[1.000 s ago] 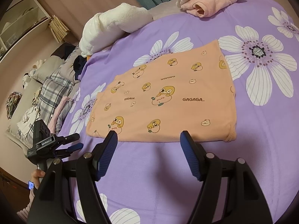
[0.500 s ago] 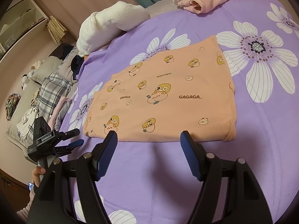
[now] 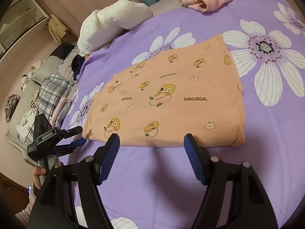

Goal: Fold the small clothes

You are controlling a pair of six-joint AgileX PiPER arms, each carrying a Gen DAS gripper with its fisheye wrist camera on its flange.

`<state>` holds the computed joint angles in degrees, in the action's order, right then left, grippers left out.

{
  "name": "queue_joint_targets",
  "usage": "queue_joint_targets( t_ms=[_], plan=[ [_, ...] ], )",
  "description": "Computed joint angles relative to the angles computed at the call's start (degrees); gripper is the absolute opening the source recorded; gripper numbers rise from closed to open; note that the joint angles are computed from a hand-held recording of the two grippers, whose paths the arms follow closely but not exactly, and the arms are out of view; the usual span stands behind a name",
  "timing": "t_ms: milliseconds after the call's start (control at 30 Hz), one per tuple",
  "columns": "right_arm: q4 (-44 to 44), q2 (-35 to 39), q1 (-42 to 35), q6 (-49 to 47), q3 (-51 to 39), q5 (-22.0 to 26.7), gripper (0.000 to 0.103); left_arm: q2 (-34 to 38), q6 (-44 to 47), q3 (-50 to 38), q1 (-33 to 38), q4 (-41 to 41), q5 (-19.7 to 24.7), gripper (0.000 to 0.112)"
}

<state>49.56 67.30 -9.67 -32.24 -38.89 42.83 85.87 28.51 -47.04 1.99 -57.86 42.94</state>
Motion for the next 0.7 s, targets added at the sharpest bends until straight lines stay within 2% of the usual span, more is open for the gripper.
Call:
queue_joint_targets(
  t_ms=[700],
  plan=[
    [1.3, 2.0, 0.6, -1.1, -1.1, -0.8, 0.071, 3.9, -1.0, -4.1, -2.3, -0.9, 0.2, 0.070]
  ],
)
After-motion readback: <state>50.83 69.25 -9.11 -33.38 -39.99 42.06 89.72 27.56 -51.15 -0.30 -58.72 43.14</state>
